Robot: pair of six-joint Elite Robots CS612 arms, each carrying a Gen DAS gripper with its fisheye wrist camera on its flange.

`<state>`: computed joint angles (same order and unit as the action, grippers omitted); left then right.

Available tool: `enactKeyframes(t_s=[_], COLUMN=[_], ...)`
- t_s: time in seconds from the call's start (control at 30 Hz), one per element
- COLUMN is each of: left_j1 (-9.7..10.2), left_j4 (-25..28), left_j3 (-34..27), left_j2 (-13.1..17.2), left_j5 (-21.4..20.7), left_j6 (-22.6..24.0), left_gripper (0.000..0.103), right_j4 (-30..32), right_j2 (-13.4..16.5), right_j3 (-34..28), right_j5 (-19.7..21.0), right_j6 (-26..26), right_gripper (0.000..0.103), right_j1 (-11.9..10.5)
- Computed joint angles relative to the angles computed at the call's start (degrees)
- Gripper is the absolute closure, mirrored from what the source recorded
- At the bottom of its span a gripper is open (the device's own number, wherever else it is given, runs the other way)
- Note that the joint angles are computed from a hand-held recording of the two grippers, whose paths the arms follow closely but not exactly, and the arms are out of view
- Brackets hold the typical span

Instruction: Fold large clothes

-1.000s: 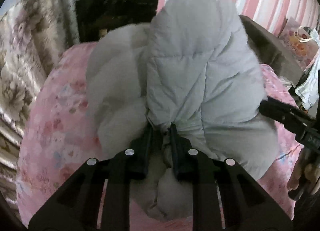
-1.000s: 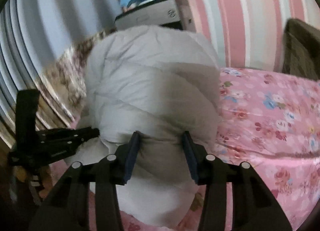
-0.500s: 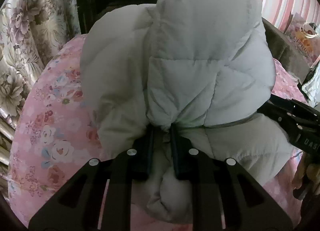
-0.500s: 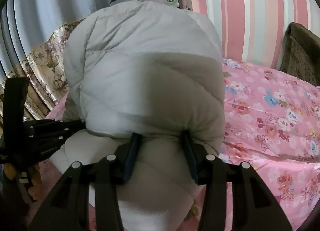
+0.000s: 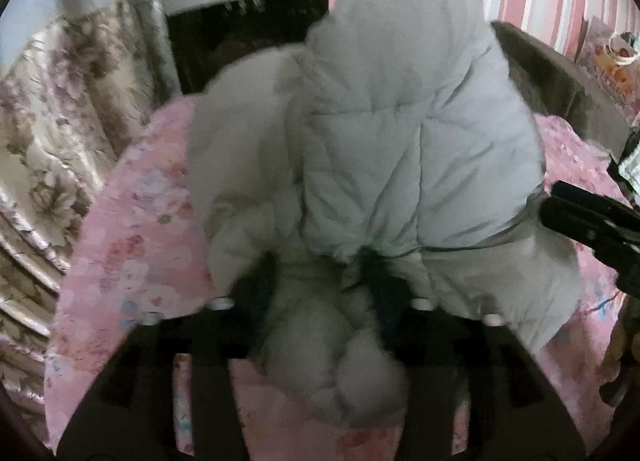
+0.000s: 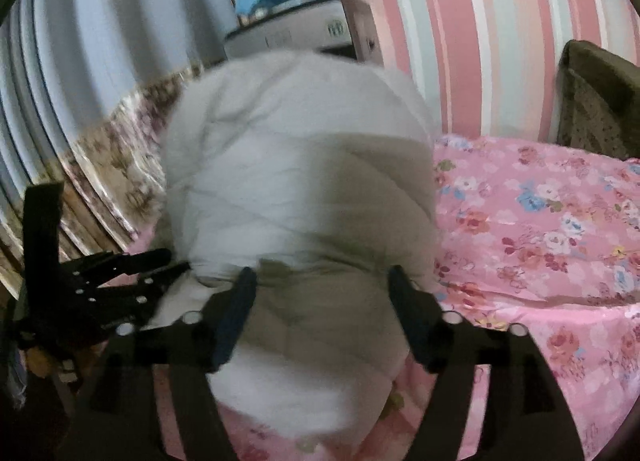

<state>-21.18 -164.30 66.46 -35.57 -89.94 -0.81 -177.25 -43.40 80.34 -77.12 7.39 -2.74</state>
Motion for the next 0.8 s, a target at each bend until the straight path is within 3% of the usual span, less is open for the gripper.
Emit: enactKeyframes(t_s=[0.03,0.07,0.1,0.17,0.23,0.47,0.8], left_j1=[-0.07,-0.15,-0.19,-0.05,0.46,1.52,1.69], left_j4=[-1.85,-5.18,-7.39,-11.33,-12.01,-5.05,2.67], left_j3=[1.08,2.89,4.04,6.04,6.89,3.62,-0.34], left_j2=[-0.55,-1.45,-2.0,-2.99,-3.57,-1.21,1.31], left_j5=[0.43,1.02,1.57,1.67,-0.2,-3.37,-6.86], left_j6=[-0.05,-0.37,-0.94,-2.2,-3.53,-6.4,-5.26], left_gripper=[0.029,0.011,0.003,0.003,0.003,0.003,0.003], right_j4=[-1.56,-2.66,-3.71,-5.38,-4.32,-1.13,2.23], right_j2=[-0.58,-1.04,-1.39,-2.07,-2.16,-0.71,0.9], right_j3=[0.99,1.77,2.44,3.87,4.05,3.62,1.41], right_j5=[-0.04,-0.24,-0.58,-0.76,-0.03,2.41,5.06], right_j6=[0.47,1.03,1.74,3.52,4.68,8.91,7.45], right_gripper=[0.029,0.019,0.013,0.011,0.009,0.009,0.009], right_j1=[-0.02,-0.03,-0.07,-0.34,-0.61,-1.47,-1.67])
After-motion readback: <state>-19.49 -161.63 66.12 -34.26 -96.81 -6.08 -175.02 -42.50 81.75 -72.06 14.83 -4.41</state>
